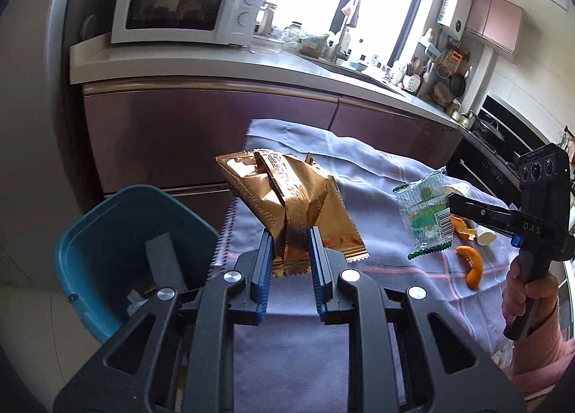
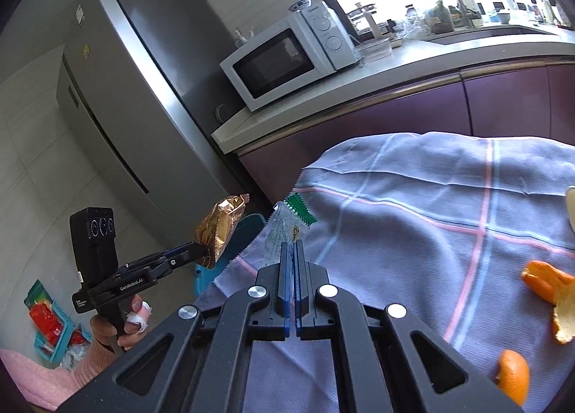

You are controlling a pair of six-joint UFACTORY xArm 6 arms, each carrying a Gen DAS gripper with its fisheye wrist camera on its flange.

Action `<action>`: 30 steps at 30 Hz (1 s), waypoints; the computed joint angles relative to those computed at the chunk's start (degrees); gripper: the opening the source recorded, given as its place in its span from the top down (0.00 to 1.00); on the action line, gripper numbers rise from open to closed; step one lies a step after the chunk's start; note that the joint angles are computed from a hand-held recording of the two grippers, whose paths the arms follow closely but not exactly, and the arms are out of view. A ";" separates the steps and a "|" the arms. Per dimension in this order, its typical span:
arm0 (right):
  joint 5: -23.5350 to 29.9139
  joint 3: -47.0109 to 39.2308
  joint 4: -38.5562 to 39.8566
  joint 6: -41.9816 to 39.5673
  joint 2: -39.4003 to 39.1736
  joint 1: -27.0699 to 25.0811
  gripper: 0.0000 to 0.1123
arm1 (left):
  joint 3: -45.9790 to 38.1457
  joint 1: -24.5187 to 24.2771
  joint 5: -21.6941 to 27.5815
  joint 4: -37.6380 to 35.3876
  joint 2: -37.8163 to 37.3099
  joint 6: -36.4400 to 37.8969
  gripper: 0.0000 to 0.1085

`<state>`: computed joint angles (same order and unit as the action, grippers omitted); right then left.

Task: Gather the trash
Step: 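Carry both wrappers to the teal bin and open both tools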

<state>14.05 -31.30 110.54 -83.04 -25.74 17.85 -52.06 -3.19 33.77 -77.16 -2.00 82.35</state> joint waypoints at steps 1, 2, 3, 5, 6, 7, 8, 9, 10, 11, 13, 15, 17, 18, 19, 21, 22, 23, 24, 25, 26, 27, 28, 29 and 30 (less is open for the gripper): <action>0.38 -1.35 -0.14 -0.10 1.49 0.70 0.99 | 0.13 1.12 -0.24 0.04 -0.07 0.08 0.82; 0.61 -2.57 -0.33 -0.15 2.77 1.47 0.99 | -0.02 2.29 -0.23 0.10 0.22 0.16 0.82; 1.29 -3.86 -0.79 0.01 4.16 2.06 0.99 | -0.10 3.37 -0.31 0.30 0.40 -0.05 0.82; 2.07 -6.81 -1.71 0.30 7.14 3.37 0.99 | -0.68 5.53 -0.26 0.74 1.25 -0.43 0.82; 2.45 -8.21 -2.37 0.58 8.56 3.85 0.99 | -1.18 6.38 -0.49 0.88 1.93 -0.44 0.82; 3.00 -9.54 -3.10 1.13 9.88 4.30 0.99 | -1.80 6.80 -1.12 1.07 2.67 -0.67 0.82; 3.60 -11.03 -3.73 1.59 11.39 4.74 0.99 | -2.02 7.60 -1.30 1.25 3.08 -0.69 0.82; 3.83 -12.36 -4.43 2.17 12.61 5.27 0.99 | -2.34 8.41 -1.34 1.56 3.58 -0.98 0.82; 4.28 -13.79 -5.10 2.70 14.05 5.68 0.99 | -2.61 8.99 -1.58 1.86 4.05 -1.32 0.82; 4.86 -15.13 -5.90 3.40 15.44 5.99 0.99 | -3.27 9.39 -1.94 2.25 4.94 -1.71 0.82; 5.47 -17.92 -7.31 4.72 18.40 6.73 0.99 | -4.15 10.29 -2.25 2.96 6.27 -2.40 0.82; 5.73 -20.50 -8.93 6.27 21.09 7.52 0.99 | -4.47 10.78 -2.81 3.20 7.24 -2.40 0.81; 5.39 -23.03 -10.64 7.69 23.84 8.34 0.99 | -5.04 11.39 -3.08 3.72 8.28 -2.75 0.81; 5.13 -23.98 -11.35 8.47 24.93 8.81 0.99 | -5.24 11.34 -3.61 3.67 8.77 -2.64 0.81; 5.39 -25.09 -12.51 9.70 26.28 8.98 0.99 | -5.55 11.30 -4.30 3.74 9.36 -2.59 0.81; 5.00 -27.17 -15.09 12.13 28.80 9.53 0.99 | -6.09 10.99 -5.29 4.35 10.36 -3.56 0.81; 4.90 -27.87 -16.34 13.37 29.70 9.88 0.99 | -6.48 10.93 -5.30 4.74 10.96 -4.23 0.81; 4.80 -28.52 -17.32 14.27 30.58 10.11 0.99 | -6.97 11.15 -5.11 5.20 11.63 -4.68 0.81; 4.36 -29.23 -18.41 15.30 31.49 10.45 0.99 | -7.09 10.85 -5.57 5.41 12.01 -5.02 0.81; 4.20 -29.90 -19.63 16.44 32.36 10.63 0.99 | -7.49 10.85 -5.88 5.91 12.62 -5.45 0.81; 4.11 -30.67 -20.78 17.52 33.36 10.73 0.99 | -7.62 10.64 -6.19 6.19 12.97 -5.85 0.81; 3.95 -31.14 -21.77 18.56 34.10 10.86 0.99 | -8.07 10.15 -6.68 6.37 13.63 -6.41 0.81; 3.91 -31.48 -22.62 19.44 34.70 10.93 0.99 | -8.46 10.04 -6.92 6.68 14.23 -6.82 0.81; 3.92 -31.95 -23.76 20.61 35.41 10.97 0.99 | -8.79 9.89 -7.22 7.08 14.71 -7.38 0.81; 3.80 -32.62 -24.74 21.74 36.30 11.05 0.99 | -9.03 9.79 -7.42 7.20 15.15 -7.58 0.81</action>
<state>17.85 -63.92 85.81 -61.30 10.56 28.90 -61.10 6.60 26.34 -69.96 13.15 74.76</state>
